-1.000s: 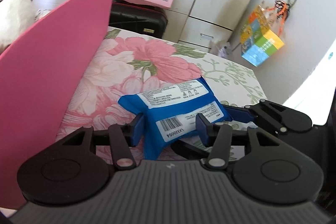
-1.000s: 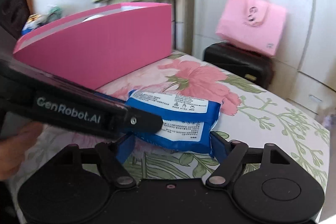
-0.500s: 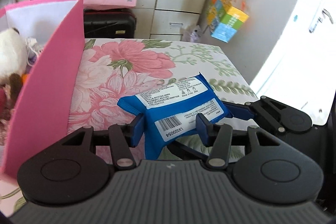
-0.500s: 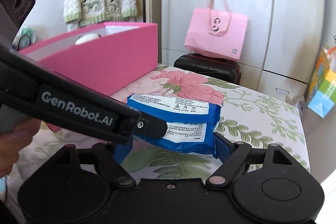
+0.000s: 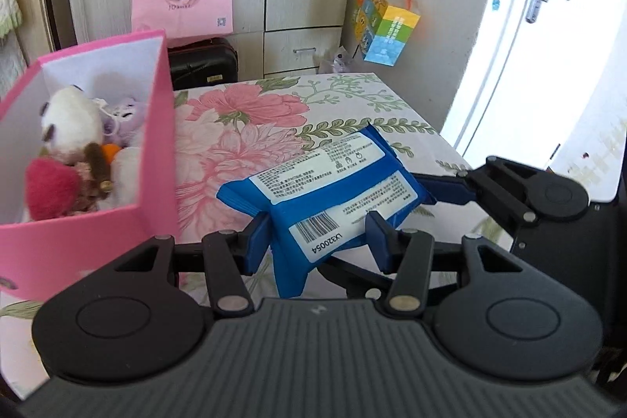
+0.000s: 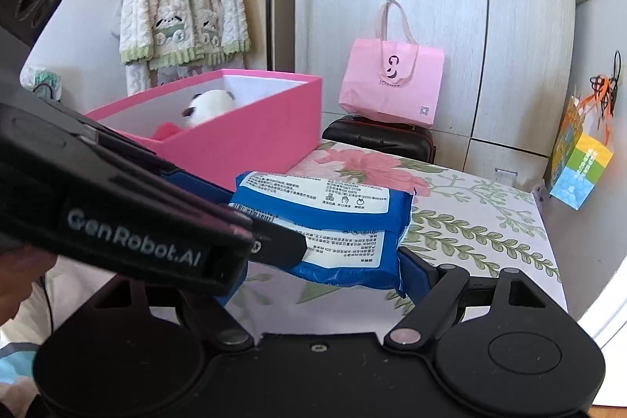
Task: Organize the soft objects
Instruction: 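Lift the wipes pack with both grippers and carry it over the box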
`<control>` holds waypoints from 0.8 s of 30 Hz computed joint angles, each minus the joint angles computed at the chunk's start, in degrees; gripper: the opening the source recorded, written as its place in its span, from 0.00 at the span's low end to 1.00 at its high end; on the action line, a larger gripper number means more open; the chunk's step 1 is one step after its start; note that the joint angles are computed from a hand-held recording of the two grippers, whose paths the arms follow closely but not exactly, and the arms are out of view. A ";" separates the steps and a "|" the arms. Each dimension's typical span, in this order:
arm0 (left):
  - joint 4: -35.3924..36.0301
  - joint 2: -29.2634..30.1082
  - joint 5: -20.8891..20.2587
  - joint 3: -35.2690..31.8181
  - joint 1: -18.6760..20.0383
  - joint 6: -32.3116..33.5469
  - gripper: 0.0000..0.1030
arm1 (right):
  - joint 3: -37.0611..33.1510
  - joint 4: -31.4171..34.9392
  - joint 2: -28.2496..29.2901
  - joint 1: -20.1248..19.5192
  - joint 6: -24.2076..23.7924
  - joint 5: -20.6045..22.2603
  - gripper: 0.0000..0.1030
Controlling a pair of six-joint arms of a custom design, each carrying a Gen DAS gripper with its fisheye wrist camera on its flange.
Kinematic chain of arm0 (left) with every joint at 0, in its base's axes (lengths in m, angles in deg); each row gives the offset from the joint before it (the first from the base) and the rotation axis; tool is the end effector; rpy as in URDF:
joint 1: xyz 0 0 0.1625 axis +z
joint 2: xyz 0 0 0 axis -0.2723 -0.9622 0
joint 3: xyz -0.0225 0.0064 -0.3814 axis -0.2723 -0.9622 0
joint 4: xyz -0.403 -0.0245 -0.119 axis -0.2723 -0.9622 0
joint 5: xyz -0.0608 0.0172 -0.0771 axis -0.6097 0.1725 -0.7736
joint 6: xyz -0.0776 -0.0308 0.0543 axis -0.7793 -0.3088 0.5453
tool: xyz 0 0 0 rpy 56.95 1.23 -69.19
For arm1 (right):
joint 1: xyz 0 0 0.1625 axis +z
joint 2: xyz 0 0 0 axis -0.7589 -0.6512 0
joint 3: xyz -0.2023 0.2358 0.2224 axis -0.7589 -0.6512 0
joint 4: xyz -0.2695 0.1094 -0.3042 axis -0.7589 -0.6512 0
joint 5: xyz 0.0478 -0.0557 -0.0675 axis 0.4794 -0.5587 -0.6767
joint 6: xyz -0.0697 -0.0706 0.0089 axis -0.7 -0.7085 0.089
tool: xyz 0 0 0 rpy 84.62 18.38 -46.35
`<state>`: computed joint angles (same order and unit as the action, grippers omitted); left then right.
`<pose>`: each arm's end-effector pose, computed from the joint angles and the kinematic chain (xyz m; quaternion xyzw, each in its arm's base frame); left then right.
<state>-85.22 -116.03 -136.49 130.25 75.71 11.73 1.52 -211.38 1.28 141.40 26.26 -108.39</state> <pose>-0.2665 -0.7700 0.0855 0.4941 0.8443 -0.1726 0.1148 0.1145 -0.6726 0.1268 0.1613 -0.7873 0.4807 0.3508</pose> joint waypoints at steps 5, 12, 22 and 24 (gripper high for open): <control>2.34 -5.62 -1.81 3.08 0.73 1.86 0.49 | -0.55 0.44 0.75 4.19 -0.41 -4.25 0.82; 3.59 -9.27 -2.37 2.64 1.66 3.06 0.49 | -4.42 1.47 3.38 8.27 -4.11 -5.31 0.83; 3.10 -2.57 -3.61 -11.90 2.93 2.42 0.49 | -18.47 8.31 8.30 8.95 -7.55 0.23 0.84; 4.76 0.51 -3.70 -17.61 3.23 1.96 0.49 | -21.54 11.23 8.95 8.49 -6.90 2.27 0.84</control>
<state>-80.46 -115.52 -140.20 112.64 78.94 13.70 -20.01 -200.15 10.24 149.89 19.36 -106.12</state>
